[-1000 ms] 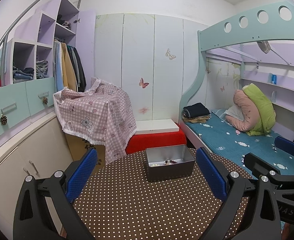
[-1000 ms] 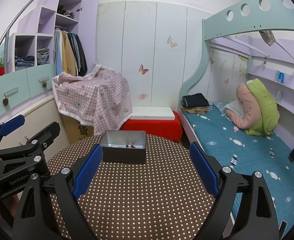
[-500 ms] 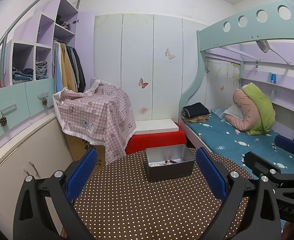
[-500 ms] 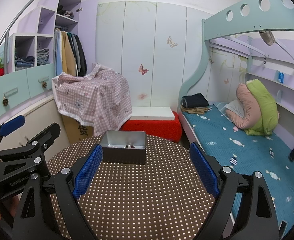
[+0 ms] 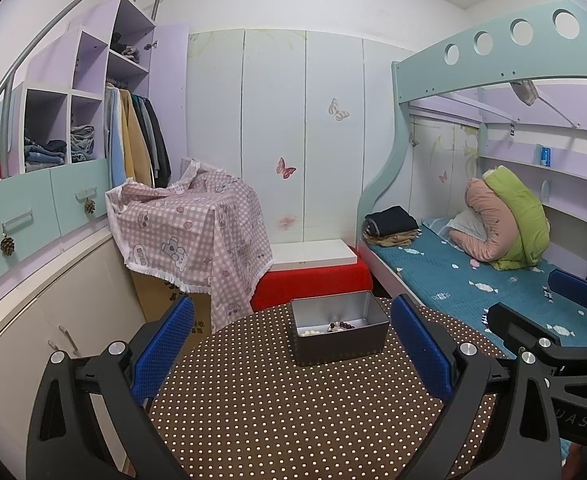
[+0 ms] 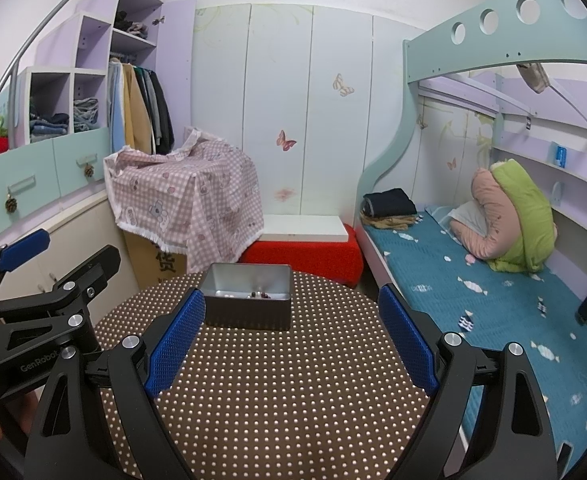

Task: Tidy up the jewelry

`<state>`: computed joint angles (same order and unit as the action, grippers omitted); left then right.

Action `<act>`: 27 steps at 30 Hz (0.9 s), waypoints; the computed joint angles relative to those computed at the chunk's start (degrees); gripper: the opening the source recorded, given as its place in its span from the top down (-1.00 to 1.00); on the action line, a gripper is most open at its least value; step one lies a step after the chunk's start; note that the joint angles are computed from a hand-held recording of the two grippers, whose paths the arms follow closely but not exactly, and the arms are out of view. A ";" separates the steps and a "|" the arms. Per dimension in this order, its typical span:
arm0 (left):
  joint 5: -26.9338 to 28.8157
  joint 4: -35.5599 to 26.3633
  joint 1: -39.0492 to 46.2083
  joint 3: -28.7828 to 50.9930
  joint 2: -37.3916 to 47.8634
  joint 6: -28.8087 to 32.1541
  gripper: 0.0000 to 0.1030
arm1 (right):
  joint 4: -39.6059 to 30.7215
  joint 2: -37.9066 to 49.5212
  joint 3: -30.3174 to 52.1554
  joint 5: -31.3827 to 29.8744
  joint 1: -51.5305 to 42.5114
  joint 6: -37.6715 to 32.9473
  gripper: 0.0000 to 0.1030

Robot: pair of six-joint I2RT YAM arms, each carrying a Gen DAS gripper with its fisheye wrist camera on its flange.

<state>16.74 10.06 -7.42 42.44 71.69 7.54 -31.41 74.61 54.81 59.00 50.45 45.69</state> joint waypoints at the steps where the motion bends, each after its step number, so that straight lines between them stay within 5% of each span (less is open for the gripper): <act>1: 0.22 -0.43 0.01 0.35 0.29 -0.02 -0.85 | -0.03 -0.01 0.01 -0.05 -0.04 0.01 -0.66; 27: 0.70 -1.74 0.31 1.89 1.11 0.65 -0.85 | -1.08 -0.26 0.46 -0.10 -0.04 0.31 -0.66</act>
